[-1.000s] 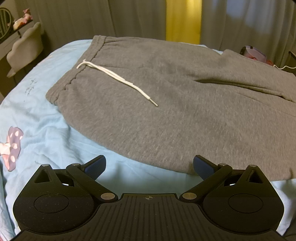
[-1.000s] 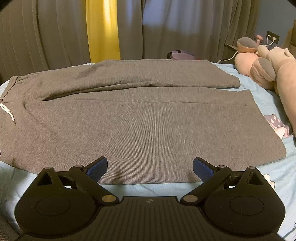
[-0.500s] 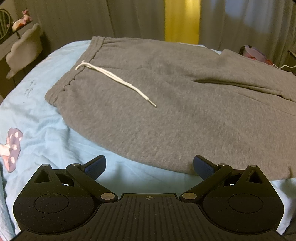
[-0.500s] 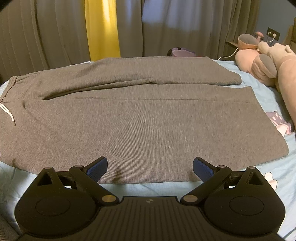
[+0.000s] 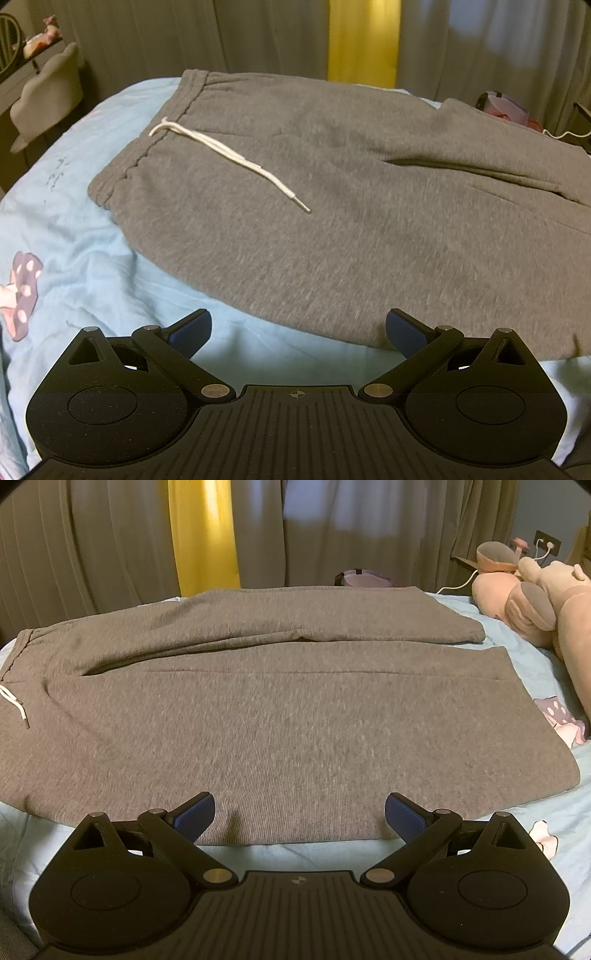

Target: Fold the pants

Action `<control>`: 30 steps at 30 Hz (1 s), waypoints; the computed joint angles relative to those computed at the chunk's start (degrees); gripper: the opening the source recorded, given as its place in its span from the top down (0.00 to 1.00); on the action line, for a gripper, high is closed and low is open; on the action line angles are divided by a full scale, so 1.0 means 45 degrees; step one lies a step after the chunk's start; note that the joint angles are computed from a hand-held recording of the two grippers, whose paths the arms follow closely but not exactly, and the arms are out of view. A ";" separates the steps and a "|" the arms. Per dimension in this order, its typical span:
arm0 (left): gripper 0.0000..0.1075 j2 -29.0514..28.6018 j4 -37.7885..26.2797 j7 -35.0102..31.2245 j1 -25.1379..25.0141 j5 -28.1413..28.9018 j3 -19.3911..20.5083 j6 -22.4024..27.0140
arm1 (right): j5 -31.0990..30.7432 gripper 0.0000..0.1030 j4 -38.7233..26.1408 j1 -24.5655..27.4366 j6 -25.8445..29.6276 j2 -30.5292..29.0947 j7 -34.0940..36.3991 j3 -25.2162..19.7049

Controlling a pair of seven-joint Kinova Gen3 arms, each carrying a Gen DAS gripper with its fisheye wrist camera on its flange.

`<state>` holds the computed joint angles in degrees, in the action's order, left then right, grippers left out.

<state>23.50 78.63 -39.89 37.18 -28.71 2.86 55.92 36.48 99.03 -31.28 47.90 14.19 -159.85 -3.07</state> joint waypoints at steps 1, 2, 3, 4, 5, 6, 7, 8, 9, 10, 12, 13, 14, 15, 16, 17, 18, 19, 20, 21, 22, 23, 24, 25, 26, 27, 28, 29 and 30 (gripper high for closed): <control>0.04 0.0012 -0.0023 -0.0031 -0.0014 0.0017 0.0012 0.0020 | -0.0039 0.04 -0.0013 0.0026 -0.0007 0.0014 0.0040 -0.0006; 0.04 0.0020 -0.0041 -0.0068 -0.0031 0.0042 0.0025 0.0037 | -0.0089 0.04 -0.0031 0.0054 -0.0018 0.0031 0.0080 -0.0007; 0.04 0.0041 -0.0077 -0.0119 -0.0053 0.0076 0.0039 0.0063 | -0.0130 0.04 -0.0036 0.0074 -0.0028 0.0040 0.0116 -0.0005; 0.04 0.0060 -0.0112 -0.0161 -0.0067 0.0110 0.0048 0.0093 | -0.0197 0.04 -0.0056 0.0108 -0.0036 0.0058 0.0176 -0.0005; 0.04 0.0080 -0.0148 -0.0205 -0.0084 0.0153 0.0056 0.0127 | -0.0231 0.04 -0.0057 0.0121 -0.0051 0.0062 0.0201 0.0004; 0.04 0.0094 -0.0170 -0.0240 -0.0101 0.0190 0.0059 0.0133 | -0.0289 0.04 -0.0074 0.0148 -0.0083 0.0082 0.0224 0.0012; 0.04 0.0098 -0.0184 -0.0270 -0.0120 0.0232 0.0060 0.0130 | -0.0330 0.04 -0.0076 0.0168 -0.0122 0.0099 0.0249 0.0022; 0.04 0.0099 -0.0190 -0.0291 -0.0138 0.0270 0.0056 0.0130 | -0.0371 0.04 -0.0079 0.0181 -0.0137 0.0105 0.0282 0.0032; 0.04 0.0096 -0.0194 -0.0303 -0.0156 0.0311 0.0054 0.0121 | -0.0385 0.04 -0.0074 0.0176 -0.0151 0.0106 0.0286 0.0043; 0.04 0.0089 -0.0197 -0.0326 -0.0191 0.0373 0.0060 0.0102 | -0.0400 0.04 -0.0072 0.0176 -0.0175 0.0113 0.0295 0.0051; 0.04 0.0088 -0.0201 -0.0380 -0.0248 0.0478 0.0069 0.0077 | -0.0430 0.04 -0.0057 0.0189 -0.0221 0.0116 0.0341 0.0066; 0.04 0.0092 -0.0214 -0.0410 -0.0268 0.0522 0.0072 0.0088 | -0.0467 0.04 -0.0046 0.0212 -0.0256 0.0113 0.0385 0.0069; 0.04 0.0093 -0.0225 -0.0428 -0.0280 0.0555 0.0070 0.0093 | -0.0491 0.04 -0.0038 0.0224 -0.0285 0.0109 0.0413 0.0075; 0.04 0.0094 -0.0238 -0.0439 -0.0285 0.0580 0.0067 0.0102 | -0.0512 0.04 -0.0030 0.0235 -0.0316 0.0107 0.0438 0.0080; 0.04 0.0104 -0.0267 -0.0473 -0.0299 0.0619 0.0075 0.0128 | -0.0552 0.04 -0.0022 0.0268 -0.0364 0.0109 0.0490 0.0085; 0.04 0.0124 -0.0311 -0.0535 -0.0331 0.0681 0.0094 0.0159 | -0.0638 0.04 -0.0025 0.0325 -0.0396 0.0112 0.0586 0.0084; 0.04 0.0151 -0.0368 -0.0599 -0.0356 0.0742 0.0108 0.0207 | -0.0752 0.04 -0.0050 0.0383 -0.0409 0.0126 0.0699 0.0078; 0.04 0.0190 -0.0436 -0.0672 -0.0379 0.0804 0.0121 0.0278 | -0.0890 0.04 -0.0080 0.0452 -0.0424 0.0141 0.0831 0.0073; 0.04 0.0225 -0.0506 -0.0738 -0.0393 0.0861 0.0129 0.0348 | -0.1086 0.04 -0.0117 0.0555 -0.0455 0.0151 0.1002 0.0065; 0.04 0.0258 -0.0585 -0.0787 -0.0404 0.0919 0.0131 0.0423 | -0.1353 0.04 -0.0151 0.0701 -0.0523 0.0146 0.1250 0.0042; 0.04 0.0263 -0.0626 -0.0778 -0.0386 0.0933 0.0108 0.0454 | -0.1676 0.04 -0.0158 0.0902 -0.0684 0.0123 0.1593 0.0008; 0.04 0.0233 -0.0610 -0.0751 -0.0385 0.0936 0.0085 0.0350 | -0.2079 0.04 -0.0101 0.1184 -0.1028 0.0082 0.1973 -0.0017; 0.04 0.0220 -0.0624 -0.0751 -0.0423 0.0984 0.0083 0.0246 | -0.2449 0.04 -0.0037 0.1437 -0.1374 0.0043 0.2247 0.0006; 0.04 0.0244 -0.0692 -0.0673 -0.0418 0.0982 0.0041 0.0185 | -0.2758 0.04 -0.0023 0.1653 -0.1657 0.0060 0.2459 0.0062; 0.04 0.0341 -0.0838 -0.0457 -0.0332 0.0847 -0.0073 0.0122 | -0.3009 0.04 -0.0097 0.1843 -0.1838 0.0155 0.2641 0.0151; 0.04 0.0477 -0.1034 -0.0269 -0.0244 0.0695 -0.0182 0.0118 | -0.3183 0.04 -0.0307 0.1993 -0.1827 0.0351 0.2818 0.0270; 0.04 0.0704 -0.1370 -0.0008 -0.0097 0.0467 -0.0340 0.0228 | -0.3166 0.04 -0.0652 0.2029 -0.1608 0.0665 0.2955 0.0433; 0.04 0.1038 -0.1901 0.0234 0.0040 0.0244 -0.0503 0.0446 | -0.3085 0.04 -0.1064 0.2002 -0.1261 0.1034 0.3130 0.0575; 0.04 0.1363 -0.2468 0.0324 0.0062 0.0194 -0.0583 0.0688 | -0.3095 0.04 -0.1634 0.2054 -0.0752 0.1525 0.3469 0.0682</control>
